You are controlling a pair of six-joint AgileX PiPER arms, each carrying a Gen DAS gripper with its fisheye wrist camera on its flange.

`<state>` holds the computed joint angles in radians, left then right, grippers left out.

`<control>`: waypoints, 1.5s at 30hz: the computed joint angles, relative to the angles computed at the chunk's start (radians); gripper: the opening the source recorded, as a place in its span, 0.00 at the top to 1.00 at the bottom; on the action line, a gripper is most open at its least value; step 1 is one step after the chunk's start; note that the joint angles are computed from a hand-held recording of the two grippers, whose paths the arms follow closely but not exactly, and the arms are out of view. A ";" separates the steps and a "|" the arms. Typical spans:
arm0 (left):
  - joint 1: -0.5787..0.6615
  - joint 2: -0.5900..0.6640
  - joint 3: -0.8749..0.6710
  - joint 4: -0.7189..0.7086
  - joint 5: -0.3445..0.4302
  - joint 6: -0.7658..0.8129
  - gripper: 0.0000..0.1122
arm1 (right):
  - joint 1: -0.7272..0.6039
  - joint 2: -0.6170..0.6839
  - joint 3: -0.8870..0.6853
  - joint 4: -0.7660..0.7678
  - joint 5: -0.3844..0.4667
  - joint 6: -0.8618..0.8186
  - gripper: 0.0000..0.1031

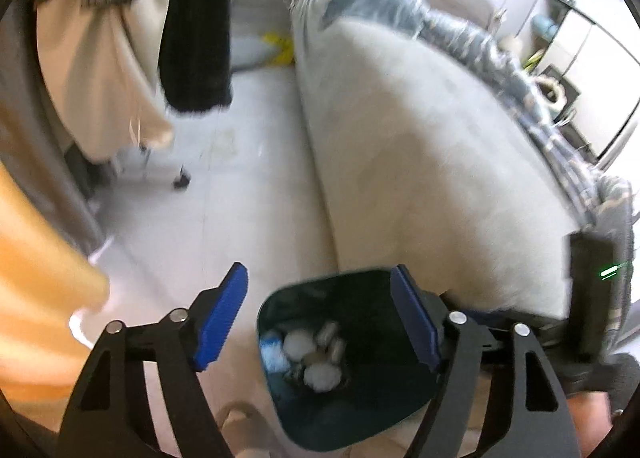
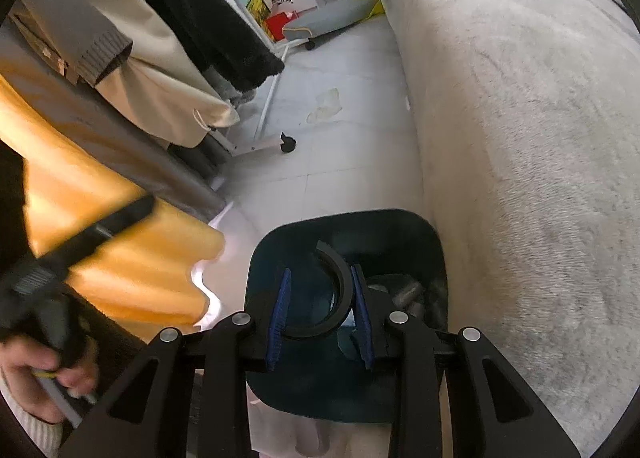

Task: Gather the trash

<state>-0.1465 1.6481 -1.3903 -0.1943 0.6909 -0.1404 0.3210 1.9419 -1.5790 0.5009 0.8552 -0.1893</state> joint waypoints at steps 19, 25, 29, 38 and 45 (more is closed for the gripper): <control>-0.196 -0.196 -0.064 0.240 0.053 -0.135 0.40 | 0.057 0.064 -0.019 -0.143 0.028 -0.002 0.69; -0.261 -0.197 -0.107 0.354 0.097 -0.232 0.37 | 0.034 0.013 0.033 -0.090 0.009 -0.040 0.34; -0.303 -0.192 -0.138 0.415 0.105 -0.280 0.29 | 0.023 -0.038 0.064 -0.096 -0.010 -0.062 0.34; -0.360 -0.196 -0.141 0.520 0.079 -0.348 0.15 | -0.049 -0.223 0.162 -0.092 -0.100 -0.102 0.25; -0.395 -0.196 -0.133 0.601 0.076 -0.434 0.11 | -0.188 -0.373 0.235 -0.085 -0.163 -0.177 0.15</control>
